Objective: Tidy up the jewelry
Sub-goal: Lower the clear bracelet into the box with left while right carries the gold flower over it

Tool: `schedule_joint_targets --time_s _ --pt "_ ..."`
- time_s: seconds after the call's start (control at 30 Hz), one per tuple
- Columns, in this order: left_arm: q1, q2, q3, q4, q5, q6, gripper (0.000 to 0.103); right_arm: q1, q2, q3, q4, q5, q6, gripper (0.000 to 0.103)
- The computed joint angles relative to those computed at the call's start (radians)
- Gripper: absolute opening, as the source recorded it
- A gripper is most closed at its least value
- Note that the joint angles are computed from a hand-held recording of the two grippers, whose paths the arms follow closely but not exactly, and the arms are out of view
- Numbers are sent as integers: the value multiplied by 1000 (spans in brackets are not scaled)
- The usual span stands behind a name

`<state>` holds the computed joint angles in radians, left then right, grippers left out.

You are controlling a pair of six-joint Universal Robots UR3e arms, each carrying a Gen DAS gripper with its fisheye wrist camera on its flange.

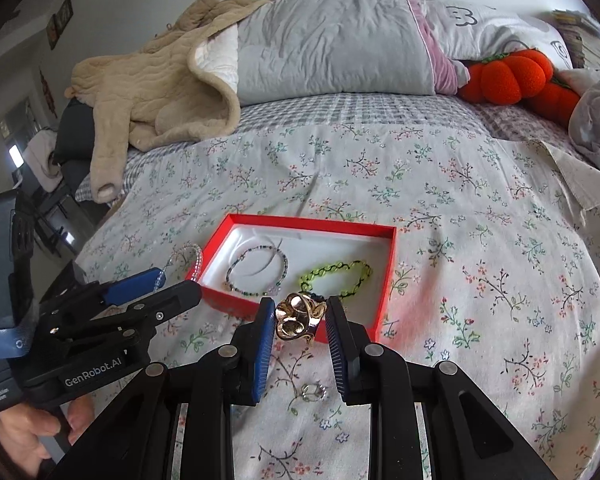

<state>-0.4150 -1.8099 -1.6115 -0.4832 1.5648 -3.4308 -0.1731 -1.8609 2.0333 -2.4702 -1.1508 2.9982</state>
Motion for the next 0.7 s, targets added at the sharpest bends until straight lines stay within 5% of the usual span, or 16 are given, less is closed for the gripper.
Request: schedule_joint_targets --time_s 0.7 --pt "-25 -194 146 40 51 57 60 -38 153 -4 -99 41 -17 26"
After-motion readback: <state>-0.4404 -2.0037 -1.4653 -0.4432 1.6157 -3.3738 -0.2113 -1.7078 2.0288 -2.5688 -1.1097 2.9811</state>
